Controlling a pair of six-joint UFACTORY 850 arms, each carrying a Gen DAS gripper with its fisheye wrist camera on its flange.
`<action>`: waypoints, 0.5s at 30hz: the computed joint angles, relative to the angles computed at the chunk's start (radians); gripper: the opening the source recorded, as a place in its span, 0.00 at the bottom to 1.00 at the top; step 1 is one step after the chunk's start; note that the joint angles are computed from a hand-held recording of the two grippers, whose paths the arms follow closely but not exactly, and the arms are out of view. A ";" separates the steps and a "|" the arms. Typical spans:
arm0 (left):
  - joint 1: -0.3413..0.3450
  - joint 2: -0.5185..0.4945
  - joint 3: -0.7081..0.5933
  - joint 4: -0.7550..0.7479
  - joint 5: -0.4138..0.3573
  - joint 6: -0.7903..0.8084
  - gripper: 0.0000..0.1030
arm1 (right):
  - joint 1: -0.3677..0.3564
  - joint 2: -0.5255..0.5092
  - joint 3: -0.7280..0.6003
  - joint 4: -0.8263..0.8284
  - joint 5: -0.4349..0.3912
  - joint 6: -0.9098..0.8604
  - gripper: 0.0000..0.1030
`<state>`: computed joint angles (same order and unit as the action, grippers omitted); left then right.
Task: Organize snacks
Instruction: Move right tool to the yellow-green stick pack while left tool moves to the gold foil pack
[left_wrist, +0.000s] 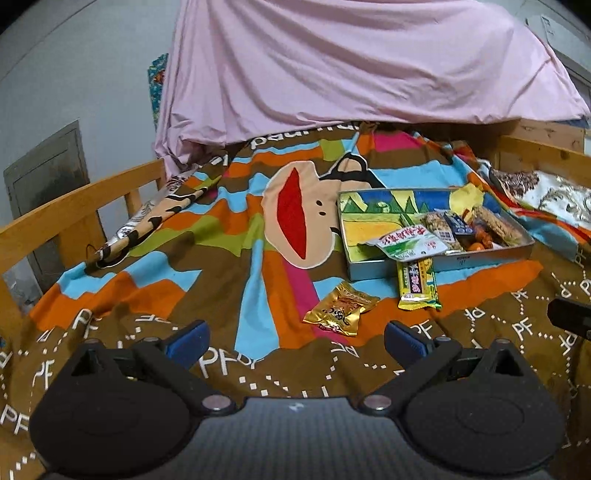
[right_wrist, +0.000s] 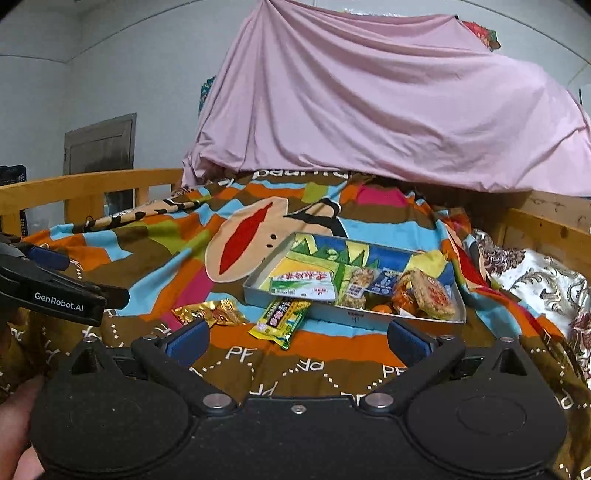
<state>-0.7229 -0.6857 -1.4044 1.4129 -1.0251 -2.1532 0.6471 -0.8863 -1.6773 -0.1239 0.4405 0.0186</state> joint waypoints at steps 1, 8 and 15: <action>0.003 -0.001 0.000 0.003 0.006 0.007 0.99 | 0.001 -0.004 -0.005 0.007 -0.005 -0.004 0.99; 0.031 -0.013 -0.007 0.034 0.047 0.021 0.99 | 0.003 -0.037 -0.052 0.038 -0.045 -0.029 0.99; 0.074 -0.003 0.015 0.128 0.145 0.046 0.99 | 0.012 -0.082 -0.115 0.121 -0.093 -0.115 0.99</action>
<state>-0.6494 -0.6886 -1.3892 1.5408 -0.8797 -2.1068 0.6593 -0.9686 -1.7924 -0.0024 0.3478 -0.0961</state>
